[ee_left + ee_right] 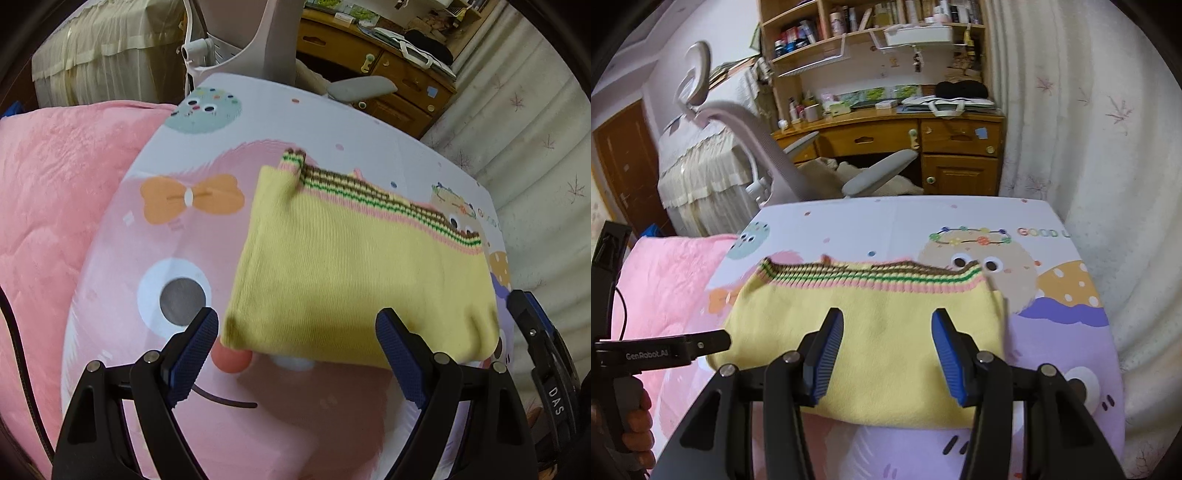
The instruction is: Fold large clothes
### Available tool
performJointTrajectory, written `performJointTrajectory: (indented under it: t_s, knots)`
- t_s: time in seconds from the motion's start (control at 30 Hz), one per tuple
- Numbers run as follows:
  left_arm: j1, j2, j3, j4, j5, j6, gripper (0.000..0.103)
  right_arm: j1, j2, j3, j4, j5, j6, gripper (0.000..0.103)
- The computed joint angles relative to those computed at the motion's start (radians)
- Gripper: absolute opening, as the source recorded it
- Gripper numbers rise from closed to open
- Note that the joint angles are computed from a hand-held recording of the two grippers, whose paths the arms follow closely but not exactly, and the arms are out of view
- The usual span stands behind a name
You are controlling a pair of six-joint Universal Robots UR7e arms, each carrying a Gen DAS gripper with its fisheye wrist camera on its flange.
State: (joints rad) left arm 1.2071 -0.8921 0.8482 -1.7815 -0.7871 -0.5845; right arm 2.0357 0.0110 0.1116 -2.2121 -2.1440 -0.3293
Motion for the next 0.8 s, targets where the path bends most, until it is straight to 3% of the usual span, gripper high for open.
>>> performJointTrajectory:
  t_s: [0.1,0.27,0.37,0.5,0.8]
  knots:
    - [0.001,-0.013,0.037,-0.018,-0.023,-0.001,0.086,0.000,-0.027,0.086,-0.053,0.000,-0.019,0.041]
    - [0.009,-0.059,0.140,-0.116,-0.091,-0.014,0.086,-0.015,-0.022,0.091,-0.003,0.042,0.000,0.018]
    - [0.018,-0.080,0.190,-0.159,-0.127,-0.036,0.086,-0.018,-0.013,0.091,0.008,0.060,-0.029,0.013]
    - [0.033,-0.106,0.249,-0.239,-0.196,-0.042,0.086,-0.015,0.001,0.097,-0.021,0.061,-0.102,0.012]
    - [0.077,-0.135,0.349,-0.444,-0.332,-0.084,0.086,-0.023,0.026,0.067,0.041,0.078,-0.136,0.003]
